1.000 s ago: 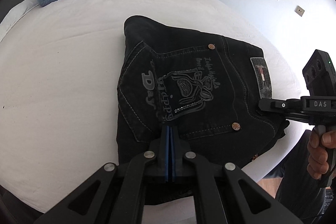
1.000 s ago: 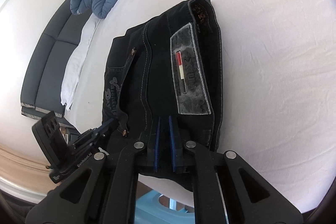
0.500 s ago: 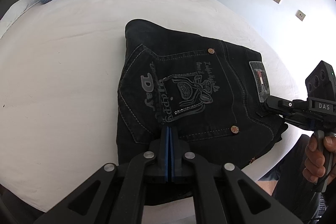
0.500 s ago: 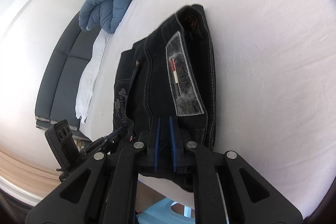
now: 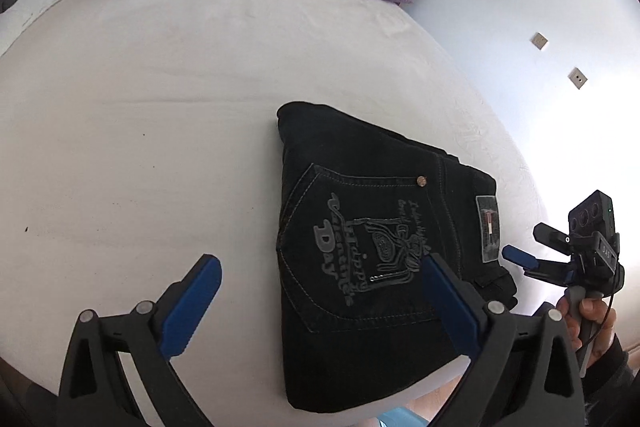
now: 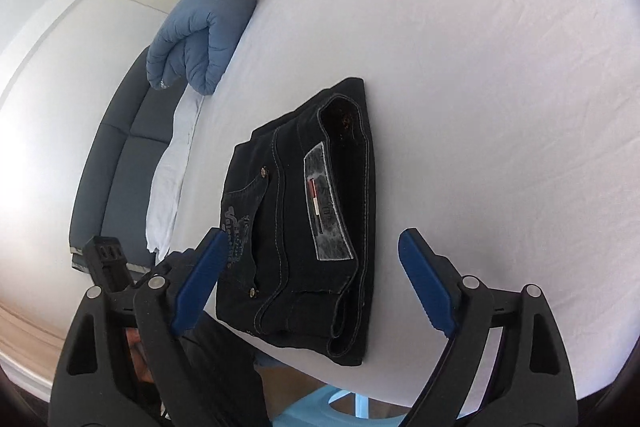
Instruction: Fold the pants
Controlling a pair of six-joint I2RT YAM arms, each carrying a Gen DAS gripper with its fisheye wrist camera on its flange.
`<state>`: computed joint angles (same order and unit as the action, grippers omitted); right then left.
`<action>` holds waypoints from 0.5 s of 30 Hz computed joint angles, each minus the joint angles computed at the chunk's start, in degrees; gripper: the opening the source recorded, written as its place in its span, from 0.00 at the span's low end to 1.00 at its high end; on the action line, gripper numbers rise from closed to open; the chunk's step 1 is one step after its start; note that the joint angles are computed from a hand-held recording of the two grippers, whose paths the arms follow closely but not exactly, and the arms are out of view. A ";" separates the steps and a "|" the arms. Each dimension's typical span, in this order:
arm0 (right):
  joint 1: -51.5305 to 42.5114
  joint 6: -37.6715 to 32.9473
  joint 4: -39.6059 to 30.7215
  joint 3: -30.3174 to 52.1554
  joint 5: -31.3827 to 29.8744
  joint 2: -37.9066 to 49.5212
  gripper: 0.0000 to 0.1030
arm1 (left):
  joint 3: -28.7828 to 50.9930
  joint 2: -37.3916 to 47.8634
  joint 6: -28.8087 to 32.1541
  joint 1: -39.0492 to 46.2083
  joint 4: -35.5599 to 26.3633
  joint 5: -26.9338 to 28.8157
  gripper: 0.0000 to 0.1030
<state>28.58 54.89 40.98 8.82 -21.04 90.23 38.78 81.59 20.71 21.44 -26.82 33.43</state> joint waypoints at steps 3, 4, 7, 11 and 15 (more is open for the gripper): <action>-1.44 -0.85 -0.45 3.84 -2.81 6.79 0.77 | 3.56 6.51 0.45 -0.39 -0.37 -0.31 0.95; -2.07 -1.14 -0.52 4.78 -3.54 8.61 0.75 | 4.56 8.28 0.94 -0.75 -0.56 -0.46 0.95; -4.15 -1.04 1.59 6.50 -6.13 12.75 0.71 | 7.31 12.70 1.38 -3.45 -1.84 -1.81 0.92; -4.78 -1.97 -1.22 10.17 -7.43 15.28 0.68 | 8.71 17.49 0.92 -7.62 -1.65 -3.87 0.86; -4.44 -2.46 -3.17 14.27 -8.10 18.94 0.47 | 7.77 16.77 -0.06 -10.23 -0.42 -4.37 0.80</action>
<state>24.14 52.43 37.81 23.09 -29.13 109.17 46.55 98.36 20.65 11.21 -27.24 29.07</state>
